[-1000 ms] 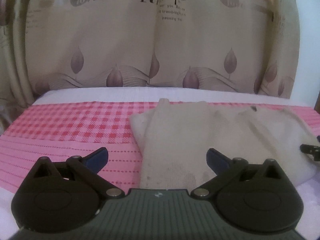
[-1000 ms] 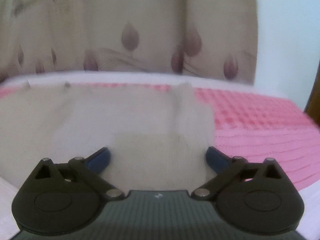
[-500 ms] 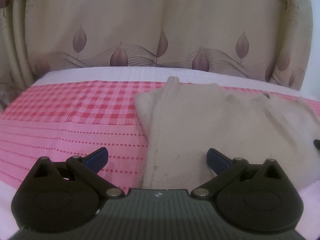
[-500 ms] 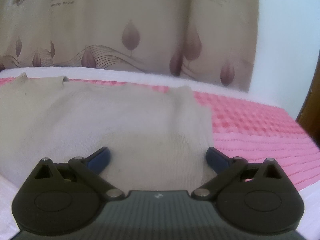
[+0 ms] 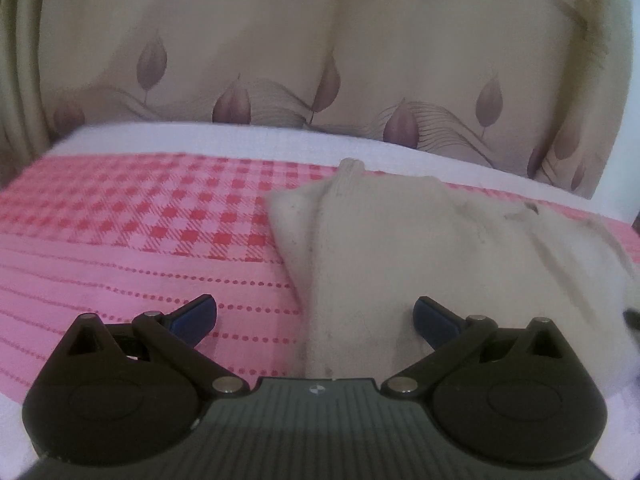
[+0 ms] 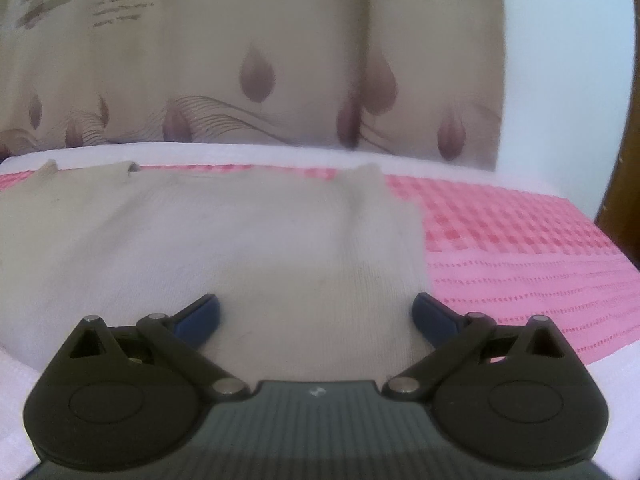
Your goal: Fold small clothes
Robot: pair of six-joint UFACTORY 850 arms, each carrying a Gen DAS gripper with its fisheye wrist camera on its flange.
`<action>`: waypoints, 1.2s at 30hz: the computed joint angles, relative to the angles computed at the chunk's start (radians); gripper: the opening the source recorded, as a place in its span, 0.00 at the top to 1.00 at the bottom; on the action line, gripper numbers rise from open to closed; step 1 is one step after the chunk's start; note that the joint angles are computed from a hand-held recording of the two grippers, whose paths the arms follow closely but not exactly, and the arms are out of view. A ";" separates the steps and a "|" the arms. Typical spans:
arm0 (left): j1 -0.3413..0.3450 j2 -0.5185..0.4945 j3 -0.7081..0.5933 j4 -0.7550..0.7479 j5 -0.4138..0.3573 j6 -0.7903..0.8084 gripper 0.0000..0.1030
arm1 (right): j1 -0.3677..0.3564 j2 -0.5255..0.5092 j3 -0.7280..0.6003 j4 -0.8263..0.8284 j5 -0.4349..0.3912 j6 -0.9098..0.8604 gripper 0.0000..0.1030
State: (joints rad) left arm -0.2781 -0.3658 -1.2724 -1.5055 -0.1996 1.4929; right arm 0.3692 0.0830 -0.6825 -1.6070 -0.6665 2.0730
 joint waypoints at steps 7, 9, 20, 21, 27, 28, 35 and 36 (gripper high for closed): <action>0.074 -0.086 -0.113 0.164 -0.268 -0.157 0.02 | -0.011 0.003 0.001 -0.001 0.019 0.009 0.00; 0.085 -0.110 -0.141 0.172 -0.323 -0.152 0.03 | -0.009 0.002 -0.001 0.002 0.009 -0.006 0.00; 0.095 -0.233 -0.322 0.285 -0.461 -0.324 0.68 | 0.000 -0.001 -0.002 0.005 -0.003 -0.006 0.00; 0.097 -0.240 -0.331 0.283 -0.478 -0.345 0.68 | -0.005 0.002 0.000 0.003 0.006 -0.002 0.00; 0.094 -0.224 -0.294 0.199 -0.453 -0.320 0.69 | -0.011 0.005 0.001 0.002 0.023 0.021 0.00; 0.093 -0.219 -0.285 0.186 -0.447 -0.331 0.70 | -0.006 0.003 0.000 0.006 0.015 0.017 0.00; 0.060 -0.162 -0.252 0.196 -0.369 -0.462 0.74 | -0.014 0.010 0.006 0.002 0.036 0.037 0.00; 0.052 -0.152 -0.249 0.205 -0.359 -0.486 0.74 | -0.011 0.010 0.006 0.008 0.033 0.031 0.00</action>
